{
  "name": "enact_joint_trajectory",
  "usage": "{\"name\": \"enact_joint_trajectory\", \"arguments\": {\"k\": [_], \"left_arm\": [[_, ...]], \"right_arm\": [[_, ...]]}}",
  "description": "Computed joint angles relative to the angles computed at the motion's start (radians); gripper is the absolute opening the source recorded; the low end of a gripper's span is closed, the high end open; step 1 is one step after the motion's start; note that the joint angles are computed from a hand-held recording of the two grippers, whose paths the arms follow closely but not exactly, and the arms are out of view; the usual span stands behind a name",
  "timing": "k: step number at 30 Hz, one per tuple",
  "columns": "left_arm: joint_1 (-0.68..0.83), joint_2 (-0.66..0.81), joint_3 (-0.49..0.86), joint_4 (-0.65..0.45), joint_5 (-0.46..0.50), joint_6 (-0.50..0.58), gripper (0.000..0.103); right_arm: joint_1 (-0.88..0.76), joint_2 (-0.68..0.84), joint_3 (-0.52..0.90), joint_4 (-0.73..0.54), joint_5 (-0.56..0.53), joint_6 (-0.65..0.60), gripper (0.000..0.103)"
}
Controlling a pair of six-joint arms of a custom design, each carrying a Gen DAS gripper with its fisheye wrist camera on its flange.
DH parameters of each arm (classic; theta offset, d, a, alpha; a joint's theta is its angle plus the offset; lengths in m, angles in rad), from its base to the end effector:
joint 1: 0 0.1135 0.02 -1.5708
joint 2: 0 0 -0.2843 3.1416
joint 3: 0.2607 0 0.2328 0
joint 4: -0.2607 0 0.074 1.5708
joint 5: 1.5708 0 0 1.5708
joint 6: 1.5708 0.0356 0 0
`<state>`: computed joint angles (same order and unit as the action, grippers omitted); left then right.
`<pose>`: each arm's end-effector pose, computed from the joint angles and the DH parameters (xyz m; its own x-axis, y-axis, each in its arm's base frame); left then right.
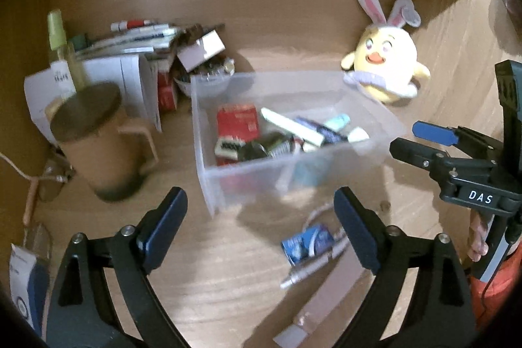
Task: Organize objects
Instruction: 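Withdraw both tools from the box toward the remaining items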
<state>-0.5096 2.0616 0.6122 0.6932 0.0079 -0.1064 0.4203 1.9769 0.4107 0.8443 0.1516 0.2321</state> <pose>0.2797 -0.1566 0.0730 -0.6479 0.2404 -0.7228 0.4264 0.9007 -0.0826 0.2535 0.1074 0.0779 -0.6561 -0.0442 -0.7534 -0.1530 0.9853 0.0755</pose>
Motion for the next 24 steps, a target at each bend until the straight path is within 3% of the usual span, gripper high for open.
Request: {"name": "enact_joint_trajectory", "arguments": {"k": [10, 15, 19, 24], "left_arm": [[-0.071, 0.112, 0.008, 0.018, -0.023, -0.002, 0.092], [-0.073, 0.177, 0.084, -0.060, 0.027, -0.020, 0.089], [-0.090, 0.196, 0.126, -0.099, 0.036, -0.033, 0.087], [-0.109, 0.214, 0.181, -0.170, 0.043, -0.035, 0.070]], "right_arm": [[0.003, 0.162, -0.080, 0.123, -0.001, 0.037, 0.068], [-0.019, 0.242, -0.076, 0.149, -0.026, 0.038, 0.067], [-0.020, 0.267, -0.064, 0.148, -0.036, 0.033, 0.058], [-0.013, 0.279, -0.032, 0.113, -0.038, 0.020, 0.040]]}}
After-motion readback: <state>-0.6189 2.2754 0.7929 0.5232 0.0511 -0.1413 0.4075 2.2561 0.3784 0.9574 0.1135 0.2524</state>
